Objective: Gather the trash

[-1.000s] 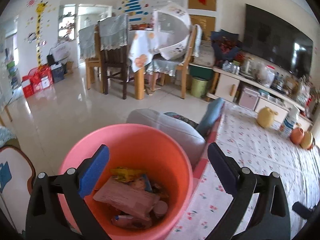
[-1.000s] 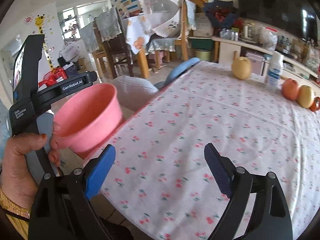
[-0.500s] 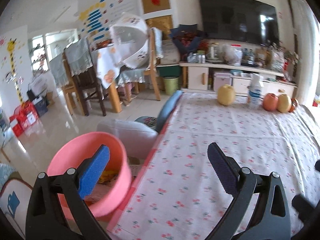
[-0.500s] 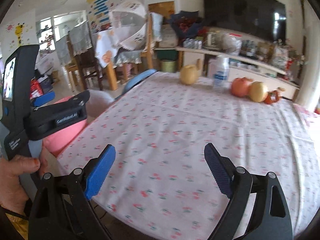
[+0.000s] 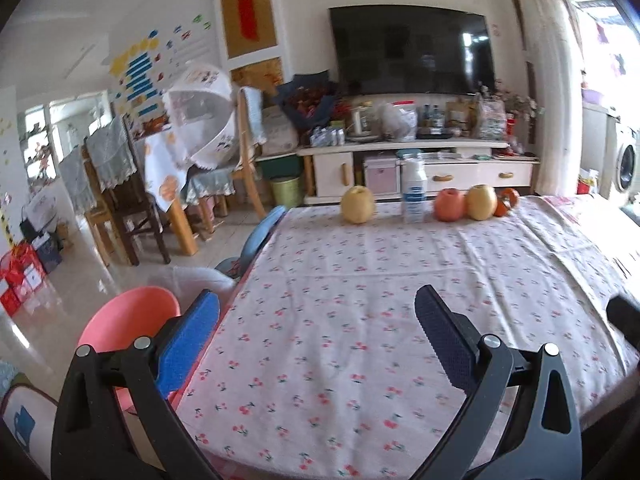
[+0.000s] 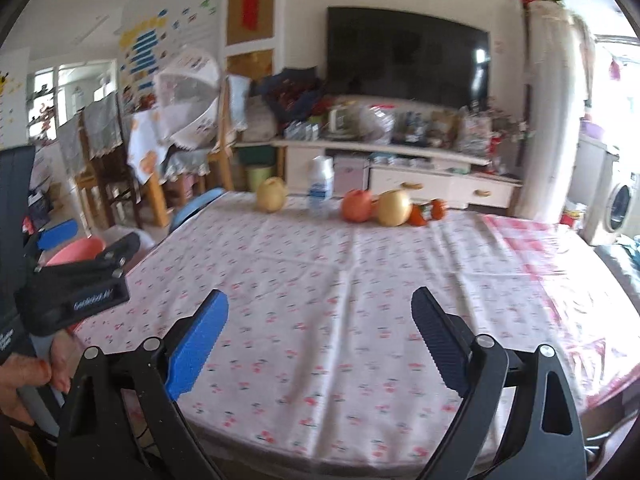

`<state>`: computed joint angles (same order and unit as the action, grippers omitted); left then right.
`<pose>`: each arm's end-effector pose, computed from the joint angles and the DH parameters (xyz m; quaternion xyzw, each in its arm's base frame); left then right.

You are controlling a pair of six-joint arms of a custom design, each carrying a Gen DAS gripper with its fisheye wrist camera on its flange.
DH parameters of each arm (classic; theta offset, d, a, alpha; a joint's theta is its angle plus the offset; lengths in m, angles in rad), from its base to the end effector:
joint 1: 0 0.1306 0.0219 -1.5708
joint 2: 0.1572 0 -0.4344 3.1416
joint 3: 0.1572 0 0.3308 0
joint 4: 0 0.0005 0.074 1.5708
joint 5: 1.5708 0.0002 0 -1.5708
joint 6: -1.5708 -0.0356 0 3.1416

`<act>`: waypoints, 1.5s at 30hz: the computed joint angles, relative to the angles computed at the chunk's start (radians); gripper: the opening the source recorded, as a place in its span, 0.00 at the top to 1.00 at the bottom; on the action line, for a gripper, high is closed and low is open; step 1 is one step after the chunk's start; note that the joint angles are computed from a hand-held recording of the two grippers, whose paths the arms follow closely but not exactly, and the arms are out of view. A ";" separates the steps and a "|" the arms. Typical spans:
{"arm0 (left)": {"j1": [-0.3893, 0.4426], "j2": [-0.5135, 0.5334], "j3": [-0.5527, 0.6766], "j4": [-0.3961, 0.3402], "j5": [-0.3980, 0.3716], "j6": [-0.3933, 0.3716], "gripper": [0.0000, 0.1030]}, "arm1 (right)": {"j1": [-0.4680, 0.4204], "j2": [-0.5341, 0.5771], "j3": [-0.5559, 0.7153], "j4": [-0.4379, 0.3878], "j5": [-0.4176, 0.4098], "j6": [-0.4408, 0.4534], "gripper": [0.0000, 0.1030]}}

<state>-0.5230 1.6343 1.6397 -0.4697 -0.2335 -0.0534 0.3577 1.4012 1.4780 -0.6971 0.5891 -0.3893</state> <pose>0.4759 -0.2654 0.5074 0.1815 0.8276 -0.0250 0.5306 0.4104 0.1317 0.5300 0.1463 0.8487 -0.0806 0.5019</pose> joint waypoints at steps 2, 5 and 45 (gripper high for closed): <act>-0.021 -0.018 -0.015 0.006 -0.007 -0.011 0.04 | 0.000 -0.034 -0.022 0.000 0.034 -0.004 0.09; -0.055 -0.047 -0.030 0.014 -0.028 -0.017 0.04 | 0.003 -0.076 -0.041 -0.026 0.075 -0.015 0.09; -0.110 -0.208 -0.073 0.033 -0.049 0.056 0.04 | 0.226 -0.209 -0.008 -0.155 0.439 -0.051 0.08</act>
<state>-0.6331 1.4265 1.5670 -0.4372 -0.2828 0.0026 0.5835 1.1919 1.4702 -0.8520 1.0278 -0.4407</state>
